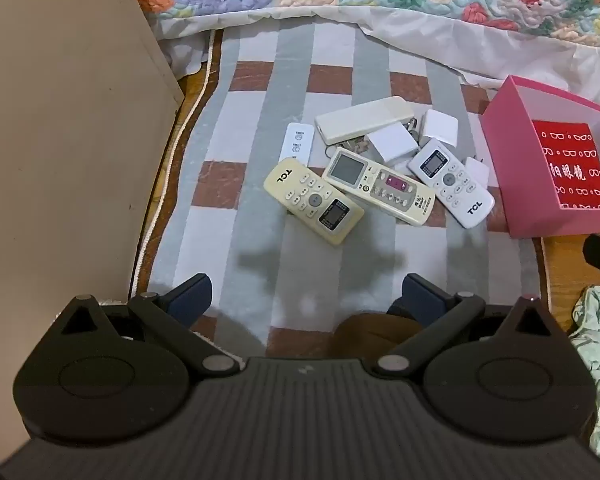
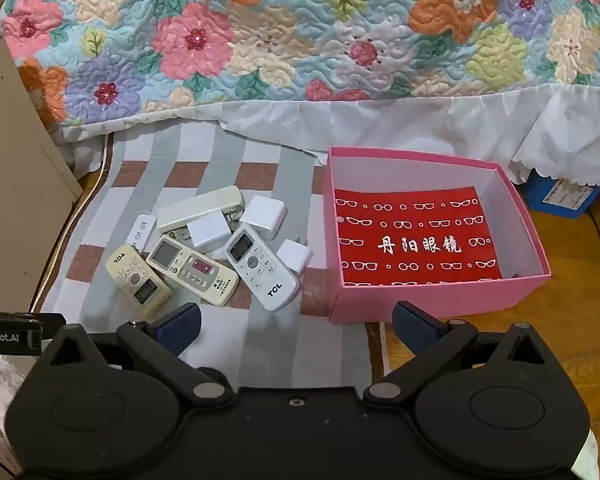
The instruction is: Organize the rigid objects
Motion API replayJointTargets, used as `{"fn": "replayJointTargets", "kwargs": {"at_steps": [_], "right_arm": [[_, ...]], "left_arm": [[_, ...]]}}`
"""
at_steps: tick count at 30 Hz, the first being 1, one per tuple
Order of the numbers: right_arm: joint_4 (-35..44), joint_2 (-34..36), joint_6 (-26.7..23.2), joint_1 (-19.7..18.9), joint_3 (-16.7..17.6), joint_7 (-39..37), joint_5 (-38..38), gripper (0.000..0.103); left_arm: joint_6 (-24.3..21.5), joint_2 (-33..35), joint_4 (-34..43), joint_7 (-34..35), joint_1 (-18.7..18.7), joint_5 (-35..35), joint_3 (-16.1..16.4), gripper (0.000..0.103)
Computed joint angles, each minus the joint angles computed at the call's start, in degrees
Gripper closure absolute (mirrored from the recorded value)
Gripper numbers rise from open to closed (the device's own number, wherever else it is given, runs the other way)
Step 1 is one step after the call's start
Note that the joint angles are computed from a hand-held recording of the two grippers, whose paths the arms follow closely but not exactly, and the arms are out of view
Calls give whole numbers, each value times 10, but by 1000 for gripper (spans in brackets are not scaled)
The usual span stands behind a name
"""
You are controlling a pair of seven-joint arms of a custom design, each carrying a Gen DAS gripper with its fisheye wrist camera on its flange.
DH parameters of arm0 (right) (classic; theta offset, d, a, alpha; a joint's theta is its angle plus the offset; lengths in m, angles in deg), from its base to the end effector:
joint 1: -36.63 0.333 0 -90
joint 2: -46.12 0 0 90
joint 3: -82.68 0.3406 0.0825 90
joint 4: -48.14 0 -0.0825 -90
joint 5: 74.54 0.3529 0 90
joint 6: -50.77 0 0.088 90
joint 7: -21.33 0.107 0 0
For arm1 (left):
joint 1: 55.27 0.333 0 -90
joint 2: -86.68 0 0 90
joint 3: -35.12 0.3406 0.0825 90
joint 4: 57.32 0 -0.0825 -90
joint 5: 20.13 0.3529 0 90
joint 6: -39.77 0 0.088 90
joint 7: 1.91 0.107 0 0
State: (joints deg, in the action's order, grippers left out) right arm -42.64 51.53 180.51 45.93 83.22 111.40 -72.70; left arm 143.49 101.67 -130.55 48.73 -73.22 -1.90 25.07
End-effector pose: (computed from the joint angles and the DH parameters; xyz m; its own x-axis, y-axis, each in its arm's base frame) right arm 0.5974 0.1041 0.6677 0.1663 -0.9855 -0.0335 -0.8249 -0.1205 -0.5523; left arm 0.5769 -0.2564 0.6596 0.1843 -0.9820 -0.0421 -0.9145 -0.1556 -0.3736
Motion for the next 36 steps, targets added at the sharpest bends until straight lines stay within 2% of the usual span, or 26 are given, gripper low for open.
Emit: {"fn": "replayJointTargets", "kwargs": {"at_steps": [6, 9, 13, 25, 36], "right_arm": [[11, 3, -13, -1, 0, -1, 1, 0], [-1, 0, -2, -1, -1, 0, -4, 0], [-2, 0, -3, -2, -2, 0, -8, 0], [0, 3, -10, -2, -4, 9, -31, 0], [4, 8, -19, -6, -6, 17, -38, 0]], "left_arm": [[-4, -1, 1, 1, 0, -3, 0, 0], [23, -13, -30, -20, 0, 4, 1, 0], [38, -21, -45, -30, 6, 4, -1, 0], [21, -17, -32, -35, 0, 30, -1, 0], [57, -34, -64, -35, -3, 59, -4, 0]]}}
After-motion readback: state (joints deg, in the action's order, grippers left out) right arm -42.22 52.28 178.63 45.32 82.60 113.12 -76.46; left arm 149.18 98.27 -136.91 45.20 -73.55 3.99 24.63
